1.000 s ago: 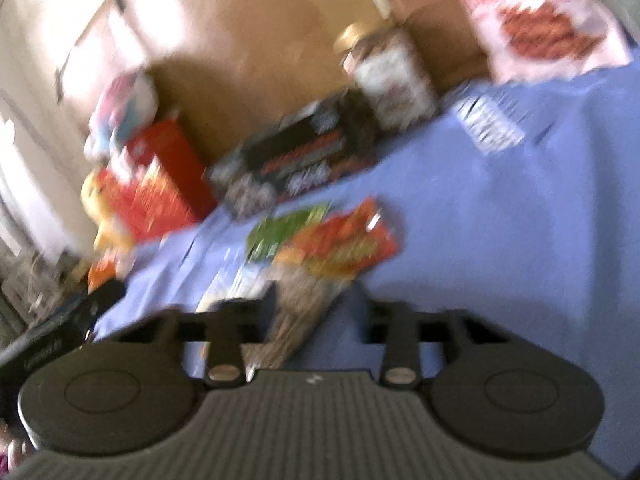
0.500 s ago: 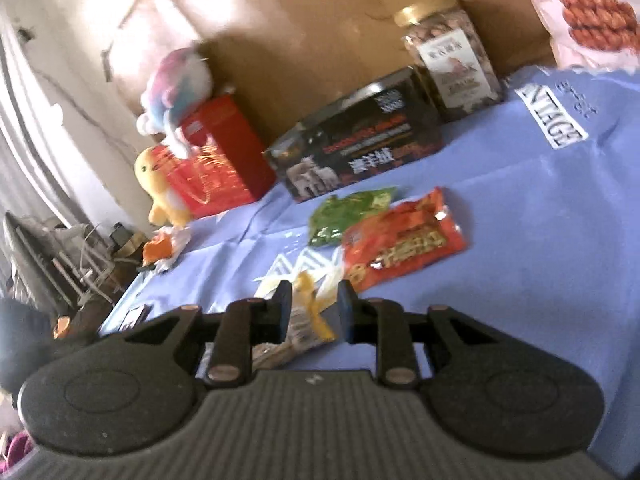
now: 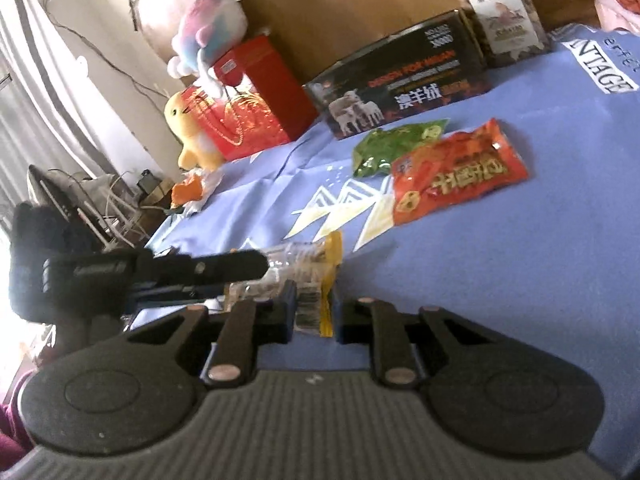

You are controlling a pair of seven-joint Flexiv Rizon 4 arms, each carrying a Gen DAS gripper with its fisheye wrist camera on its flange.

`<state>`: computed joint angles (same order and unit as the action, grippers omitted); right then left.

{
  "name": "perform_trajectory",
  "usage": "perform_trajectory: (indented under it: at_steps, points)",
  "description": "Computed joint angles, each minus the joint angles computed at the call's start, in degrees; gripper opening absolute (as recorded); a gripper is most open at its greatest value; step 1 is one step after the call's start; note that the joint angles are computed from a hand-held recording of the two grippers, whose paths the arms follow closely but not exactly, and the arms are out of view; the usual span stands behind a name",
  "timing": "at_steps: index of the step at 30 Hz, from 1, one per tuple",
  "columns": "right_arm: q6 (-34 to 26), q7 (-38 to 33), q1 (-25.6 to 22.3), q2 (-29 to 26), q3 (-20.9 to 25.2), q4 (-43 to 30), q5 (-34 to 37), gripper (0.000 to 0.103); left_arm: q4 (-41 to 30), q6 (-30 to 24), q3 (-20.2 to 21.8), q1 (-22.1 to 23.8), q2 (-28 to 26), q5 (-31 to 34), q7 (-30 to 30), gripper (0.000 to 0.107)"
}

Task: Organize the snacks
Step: 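Carry the yellow-label bag into the tin and open the left gripper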

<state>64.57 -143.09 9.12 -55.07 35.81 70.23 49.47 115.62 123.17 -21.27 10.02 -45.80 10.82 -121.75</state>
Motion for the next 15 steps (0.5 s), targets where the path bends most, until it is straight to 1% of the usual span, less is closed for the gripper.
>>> perform_trajectory:
  at_steps: [5, 7, 9, 12, 13, 15]
  points:
    - [1.75, -0.54, 1.15, -0.34, 0.11, -3.20, 0.19, 0.021, -2.23, -1.72, 0.23, 0.10, 2.46, 0.41, 2.14, 0.041]
    - [1.88, -0.03, 2.00, -1.24, 0.00, -6.27, -0.13, 0.021, -4.42, -3.00, 0.59, 0.00, 3.41, 0.33, 3.89, 0.041]
    - [2.13, 0.83, 3.31, -2.38, -0.49, -10.26, -0.74, 0.021, -7.79, -5.58, 0.40, 0.16, 3.77, -0.15, 6.03, 0.041]
    - [3.43, 1.70, 6.35, -5.01, -1.71, -17.95, -2.49, 0.021, -14.48, -9.35, 0.31, 0.09, 2.49, -1.81, 10.23, 0.041]
    - [4.13, 2.19, 7.85, -6.22, -2.54, -20.94, -3.44, 0.021, -17.28, -10.91, -0.91, 0.91, 1.29, -2.30, 11.52, 0.041]
    - [5.50, 5.35, 11.54, -9.21, -5.53, -27.63, -6.45, 0.021, -23.16, -14.61, -4.32, 2.95, -1.97, -3.41, 14.12, 0.041]
